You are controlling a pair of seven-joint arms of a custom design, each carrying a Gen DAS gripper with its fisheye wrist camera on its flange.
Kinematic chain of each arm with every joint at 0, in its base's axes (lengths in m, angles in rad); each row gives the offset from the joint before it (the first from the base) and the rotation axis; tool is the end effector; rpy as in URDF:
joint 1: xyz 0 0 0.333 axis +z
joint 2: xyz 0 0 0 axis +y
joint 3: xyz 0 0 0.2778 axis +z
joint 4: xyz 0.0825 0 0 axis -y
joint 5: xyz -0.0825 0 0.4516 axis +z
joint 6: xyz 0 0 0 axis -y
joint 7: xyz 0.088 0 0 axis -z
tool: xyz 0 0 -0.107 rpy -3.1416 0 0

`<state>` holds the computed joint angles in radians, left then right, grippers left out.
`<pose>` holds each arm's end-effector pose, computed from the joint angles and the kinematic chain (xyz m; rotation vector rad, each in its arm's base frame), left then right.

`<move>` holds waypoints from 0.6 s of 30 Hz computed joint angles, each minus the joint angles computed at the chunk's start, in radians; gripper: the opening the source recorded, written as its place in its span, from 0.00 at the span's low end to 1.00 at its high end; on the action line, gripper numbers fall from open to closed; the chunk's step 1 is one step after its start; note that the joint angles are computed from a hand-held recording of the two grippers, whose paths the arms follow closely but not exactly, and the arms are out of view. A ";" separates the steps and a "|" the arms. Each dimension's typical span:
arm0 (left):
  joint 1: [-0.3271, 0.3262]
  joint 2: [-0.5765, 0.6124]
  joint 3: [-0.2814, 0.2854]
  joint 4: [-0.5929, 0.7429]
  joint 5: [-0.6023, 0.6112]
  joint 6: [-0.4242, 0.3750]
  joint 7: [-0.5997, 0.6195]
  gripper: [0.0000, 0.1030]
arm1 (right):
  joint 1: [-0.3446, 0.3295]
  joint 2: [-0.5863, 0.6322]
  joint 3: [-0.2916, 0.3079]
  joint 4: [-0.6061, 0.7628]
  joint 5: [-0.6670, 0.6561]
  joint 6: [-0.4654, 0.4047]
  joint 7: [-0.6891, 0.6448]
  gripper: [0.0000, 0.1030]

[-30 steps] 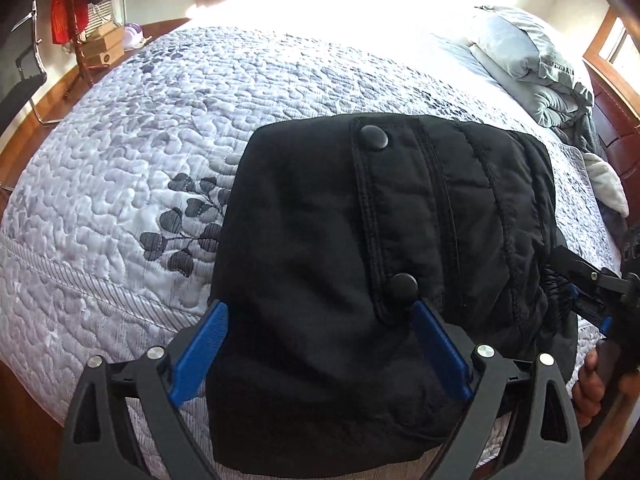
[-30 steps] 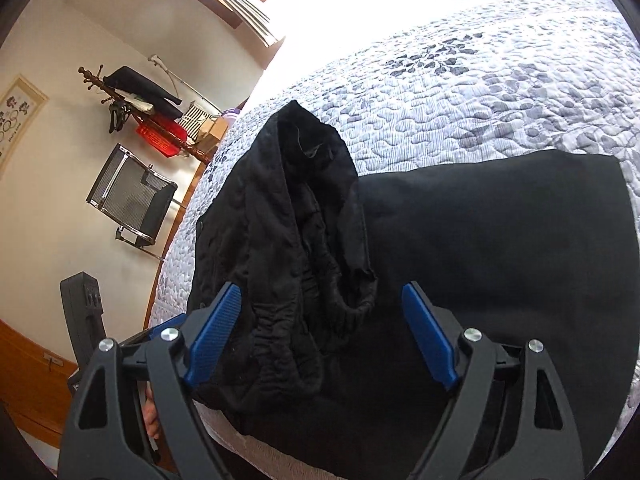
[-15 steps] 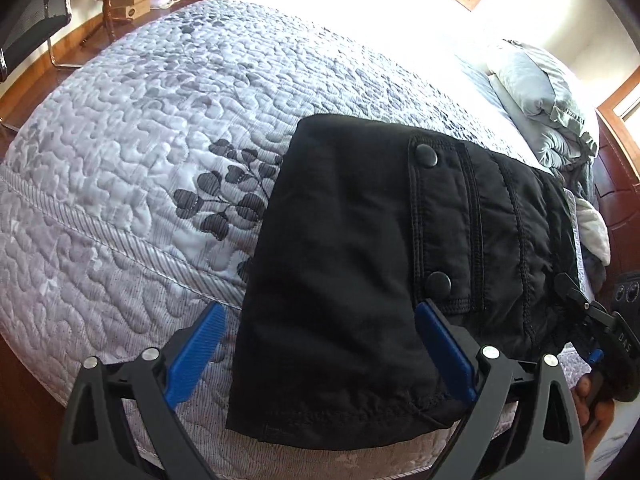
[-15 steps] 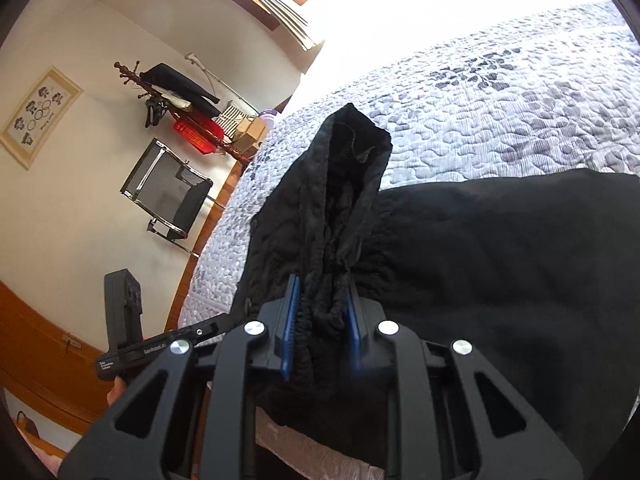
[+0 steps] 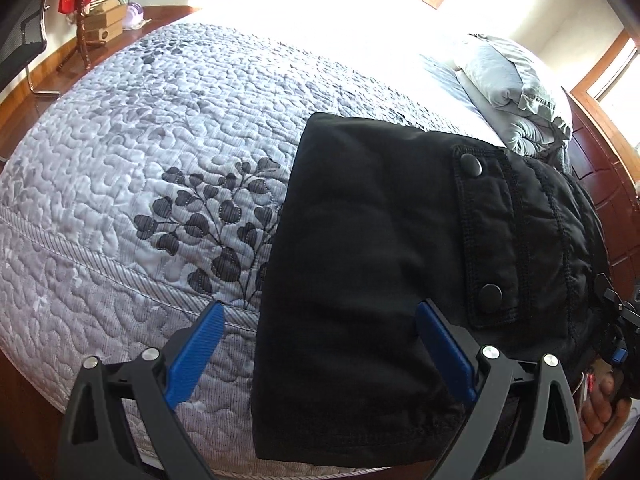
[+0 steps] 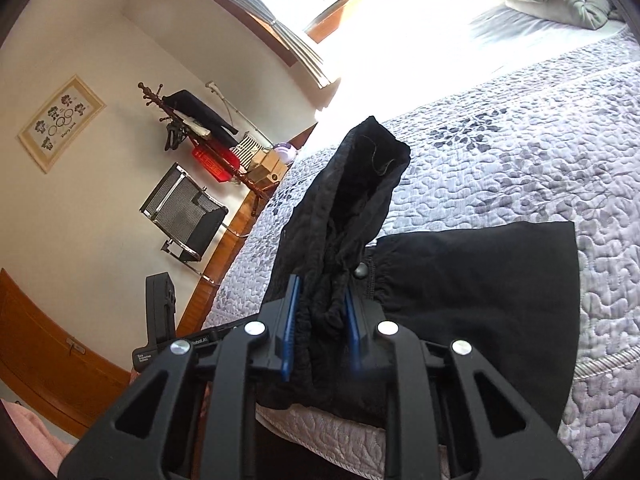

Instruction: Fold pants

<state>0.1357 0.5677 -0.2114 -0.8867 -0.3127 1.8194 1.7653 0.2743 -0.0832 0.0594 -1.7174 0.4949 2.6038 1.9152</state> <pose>0.7746 -0.0285 0.6017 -1.9112 2.3289 -0.8746 0.6196 0.2060 0.6799 -1.2438 1.6932 -0.0207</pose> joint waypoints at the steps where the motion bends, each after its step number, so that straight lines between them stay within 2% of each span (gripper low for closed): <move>1: -0.003 -0.002 -0.001 -0.001 0.003 0.000 0.003 0.94 | -0.004 -0.013 -0.002 -0.019 -0.012 -0.001 0.017 0.19; 6: -0.021 -0.021 -0.004 -0.028 0.014 0.005 0.021 0.94 | -0.031 -0.080 -0.003 -0.127 -0.104 -0.028 0.126 0.19; 10: -0.033 -0.047 -0.005 -0.069 0.019 0.013 0.041 0.94 | -0.049 -0.141 -0.006 -0.223 -0.128 -0.023 0.195 0.19; 14: -0.048 -0.062 -0.003 -0.096 0.026 0.014 0.054 0.94 | -0.066 -0.157 -0.004 -0.276 -0.169 -0.069 0.247 0.20; 18: -0.060 -0.086 0.000 -0.135 0.035 0.026 0.071 0.94 | -0.057 -0.159 -0.015 -0.314 -0.131 -0.057 0.244 0.26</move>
<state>0.0761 0.4821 -0.2111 -1.0214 -0.2778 1.8458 1.8363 0.2171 -0.2417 0.0445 -2.0315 0.3639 2.5467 2.1588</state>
